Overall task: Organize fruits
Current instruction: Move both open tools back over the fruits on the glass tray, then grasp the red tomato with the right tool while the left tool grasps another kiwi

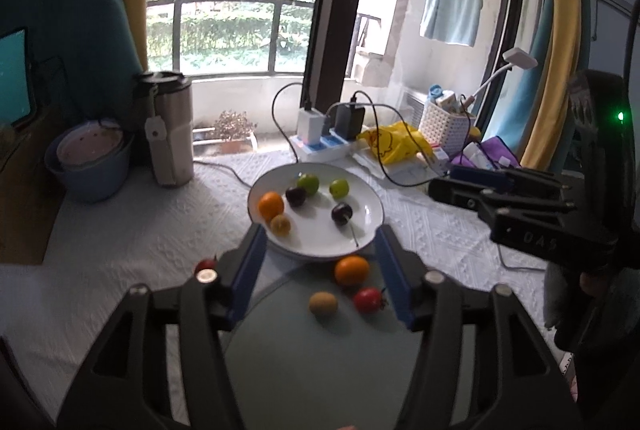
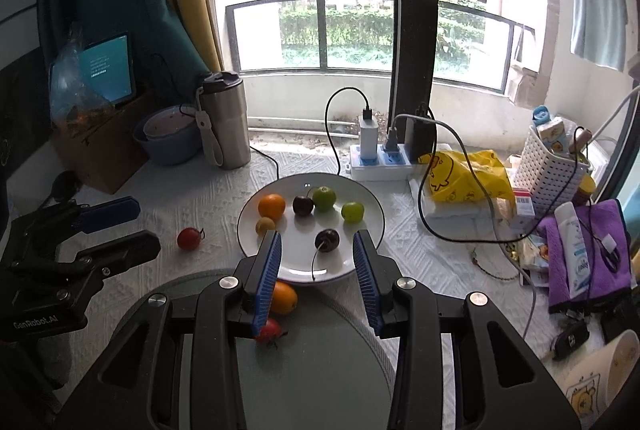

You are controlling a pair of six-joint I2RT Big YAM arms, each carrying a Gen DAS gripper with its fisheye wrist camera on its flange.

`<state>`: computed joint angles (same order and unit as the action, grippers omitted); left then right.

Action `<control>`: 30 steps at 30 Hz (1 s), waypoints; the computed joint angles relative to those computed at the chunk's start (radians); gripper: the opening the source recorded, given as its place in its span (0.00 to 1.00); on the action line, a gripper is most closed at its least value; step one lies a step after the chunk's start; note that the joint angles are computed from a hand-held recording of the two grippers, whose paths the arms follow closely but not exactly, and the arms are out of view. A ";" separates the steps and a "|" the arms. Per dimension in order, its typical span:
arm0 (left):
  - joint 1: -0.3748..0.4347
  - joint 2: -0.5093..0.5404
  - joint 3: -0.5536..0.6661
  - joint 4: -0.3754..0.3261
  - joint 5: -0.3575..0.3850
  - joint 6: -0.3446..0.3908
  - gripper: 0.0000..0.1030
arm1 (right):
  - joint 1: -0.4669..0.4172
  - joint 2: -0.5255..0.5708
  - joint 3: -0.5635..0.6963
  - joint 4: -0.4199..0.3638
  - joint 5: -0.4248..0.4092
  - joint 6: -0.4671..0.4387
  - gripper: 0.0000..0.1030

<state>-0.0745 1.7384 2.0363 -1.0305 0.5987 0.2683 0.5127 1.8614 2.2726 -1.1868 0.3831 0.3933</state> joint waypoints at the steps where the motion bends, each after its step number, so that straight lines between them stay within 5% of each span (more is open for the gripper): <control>1: 0.005 -0.007 -0.015 0.000 0.002 0.003 0.61 | 0.004 -0.004 -0.007 -0.002 0.003 0.005 0.38; 11: 0.041 -0.068 -0.165 0.021 -0.024 0.016 0.63 | 0.039 -0.026 -0.092 -0.015 -0.010 0.043 0.41; 15: 0.042 -0.072 -0.195 0.007 -0.044 0.025 0.63 | 0.042 -0.024 -0.126 0.011 -0.048 0.056 0.68; 30: 0.020 -0.038 -0.208 -0.023 -0.122 -0.005 0.63 | 0.011 0.054 -0.134 0.034 -0.206 0.025 0.67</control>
<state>-0.0542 1.7007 1.8285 -1.0533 0.4766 0.2637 0.5241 1.9153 2.1388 -1.1531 0.1769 0.4182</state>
